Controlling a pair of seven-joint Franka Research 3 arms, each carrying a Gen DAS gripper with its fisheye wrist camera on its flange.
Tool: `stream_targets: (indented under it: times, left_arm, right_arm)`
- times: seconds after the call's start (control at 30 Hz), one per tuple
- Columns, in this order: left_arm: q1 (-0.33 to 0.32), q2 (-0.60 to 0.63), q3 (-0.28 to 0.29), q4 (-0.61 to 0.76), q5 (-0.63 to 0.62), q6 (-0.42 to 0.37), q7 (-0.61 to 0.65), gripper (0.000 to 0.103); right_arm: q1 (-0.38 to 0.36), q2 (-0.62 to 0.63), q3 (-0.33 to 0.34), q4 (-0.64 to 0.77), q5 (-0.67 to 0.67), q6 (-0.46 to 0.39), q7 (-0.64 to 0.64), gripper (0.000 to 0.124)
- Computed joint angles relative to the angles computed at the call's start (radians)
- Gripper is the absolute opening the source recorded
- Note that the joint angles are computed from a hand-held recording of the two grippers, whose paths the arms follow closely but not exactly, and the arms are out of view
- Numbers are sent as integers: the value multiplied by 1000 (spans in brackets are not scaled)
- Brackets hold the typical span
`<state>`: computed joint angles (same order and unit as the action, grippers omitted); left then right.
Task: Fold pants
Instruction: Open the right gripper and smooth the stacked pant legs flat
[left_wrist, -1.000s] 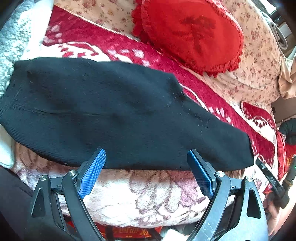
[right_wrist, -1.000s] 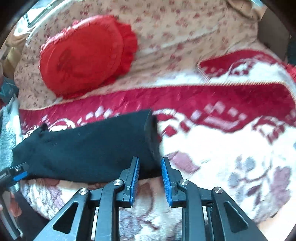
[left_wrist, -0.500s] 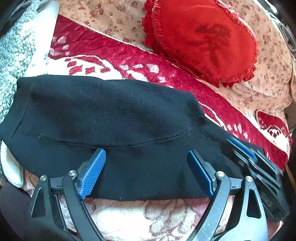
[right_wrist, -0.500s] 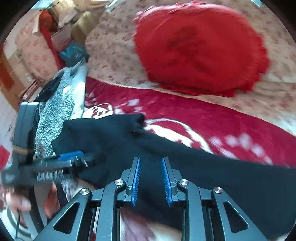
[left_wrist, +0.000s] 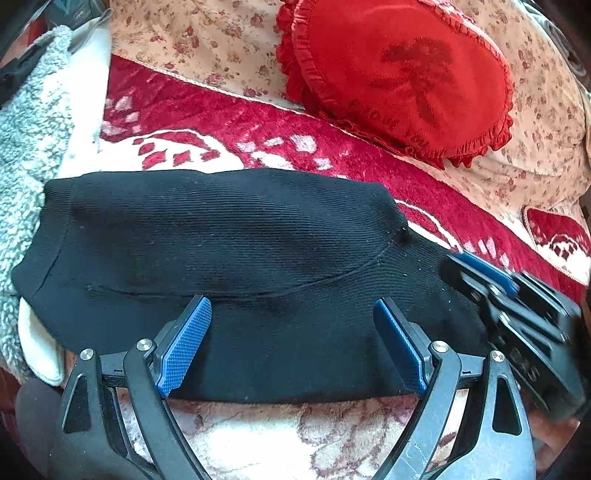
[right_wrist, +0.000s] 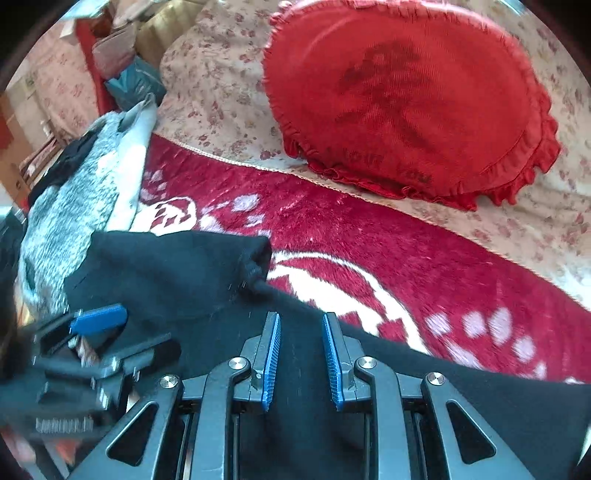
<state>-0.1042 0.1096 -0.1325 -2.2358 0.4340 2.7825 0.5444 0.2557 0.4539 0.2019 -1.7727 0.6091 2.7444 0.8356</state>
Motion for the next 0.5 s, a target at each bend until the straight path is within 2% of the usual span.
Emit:
stream_targets:
  times: [0.1,0.3,0.37,0.43,0.47,0.5]
  left_arm:
    - [-7,-24,6,-19,43,-4,-42,89]
    - [-4,-49,-1,-60,78,-9,-91,89]
    - [-4,-49,-2,-74,95,-4,-116,89]
    - [-11,-49,0,-76,164,-11,-164,89]
    - [-15,-46,-2,-71,191,-26,-174,90]
    - [-19,-43,-5,-65,203,-42,-175,90]
  right_arm:
    - [-16,-69,11,-88,27,31,-50,22]
    - [-2,-151,-11,-212,29,57,-99,22]
    - [15,-160,-29,-246,1,78,-87,22]
    - [46,-160,-64,-276,-70,104,-34,22]
    - [42,-161,-60,-292,-75,120,-36,22]
    - [7,-167,-23,-310,-19,147,-92,22]
